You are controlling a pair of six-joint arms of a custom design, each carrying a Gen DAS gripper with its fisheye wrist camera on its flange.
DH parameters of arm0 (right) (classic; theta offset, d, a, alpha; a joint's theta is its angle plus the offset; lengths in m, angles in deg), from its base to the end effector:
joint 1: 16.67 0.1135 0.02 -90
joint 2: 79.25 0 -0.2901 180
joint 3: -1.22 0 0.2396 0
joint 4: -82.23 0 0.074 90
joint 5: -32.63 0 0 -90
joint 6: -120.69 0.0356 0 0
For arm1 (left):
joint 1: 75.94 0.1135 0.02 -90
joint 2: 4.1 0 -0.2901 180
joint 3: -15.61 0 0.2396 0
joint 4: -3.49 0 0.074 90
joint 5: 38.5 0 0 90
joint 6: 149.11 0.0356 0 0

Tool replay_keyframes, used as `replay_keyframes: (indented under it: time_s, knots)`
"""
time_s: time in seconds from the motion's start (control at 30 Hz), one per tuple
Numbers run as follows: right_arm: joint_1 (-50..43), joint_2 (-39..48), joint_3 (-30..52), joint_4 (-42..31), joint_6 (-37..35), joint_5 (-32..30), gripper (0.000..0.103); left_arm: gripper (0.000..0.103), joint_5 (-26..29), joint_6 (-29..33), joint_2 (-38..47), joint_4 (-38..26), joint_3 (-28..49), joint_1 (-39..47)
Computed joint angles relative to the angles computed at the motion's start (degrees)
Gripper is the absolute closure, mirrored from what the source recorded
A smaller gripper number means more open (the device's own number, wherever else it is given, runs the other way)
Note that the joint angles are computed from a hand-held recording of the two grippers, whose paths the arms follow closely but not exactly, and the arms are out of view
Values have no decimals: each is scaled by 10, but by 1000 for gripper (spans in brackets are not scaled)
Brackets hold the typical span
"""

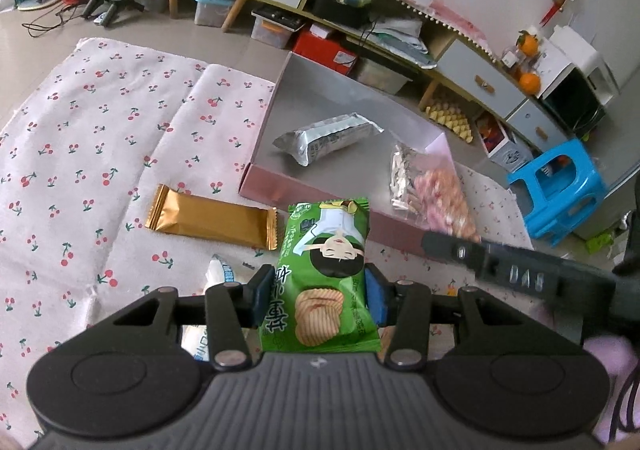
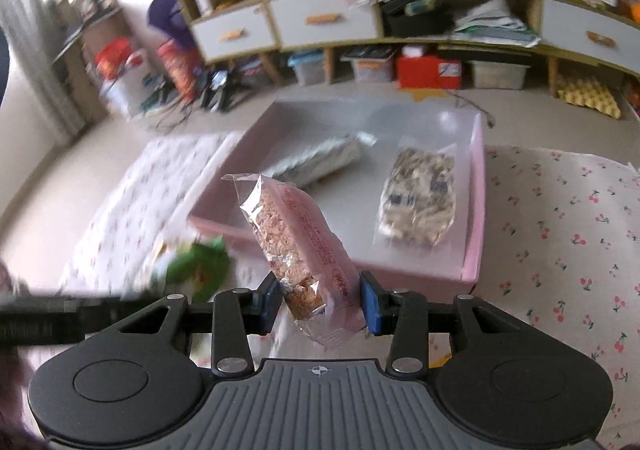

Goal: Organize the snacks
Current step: 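Carry the pink biscuit pack into the box and release it with the right gripper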

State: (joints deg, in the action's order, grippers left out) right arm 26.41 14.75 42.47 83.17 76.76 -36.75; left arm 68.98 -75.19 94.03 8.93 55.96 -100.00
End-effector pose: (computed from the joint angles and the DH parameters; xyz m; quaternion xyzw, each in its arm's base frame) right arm 0.1923 0.1627 0.1278 0.0828 0.9279 0.1054 0.3480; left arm 0.2282 -0.1136 0.1125 0.1140 0.9298 -0.2446 0.2503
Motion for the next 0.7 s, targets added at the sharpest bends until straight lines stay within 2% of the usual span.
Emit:
replay_keyframes:
  time_s: [0.27, 0.5, 0.7]
  knots:
    - [-80, 82, 126, -96, -3, -10, 63, 60, 25, -10, 1, -6, 7, 20]
    - [-111, 153, 182, -107, 34, -47, 63, 60, 39, -10, 4, -12, 9, 27]
    - [-101, 174, 213, -134, 43, -39, 62, 60, 49, -14, 8, -16, 13, 37]
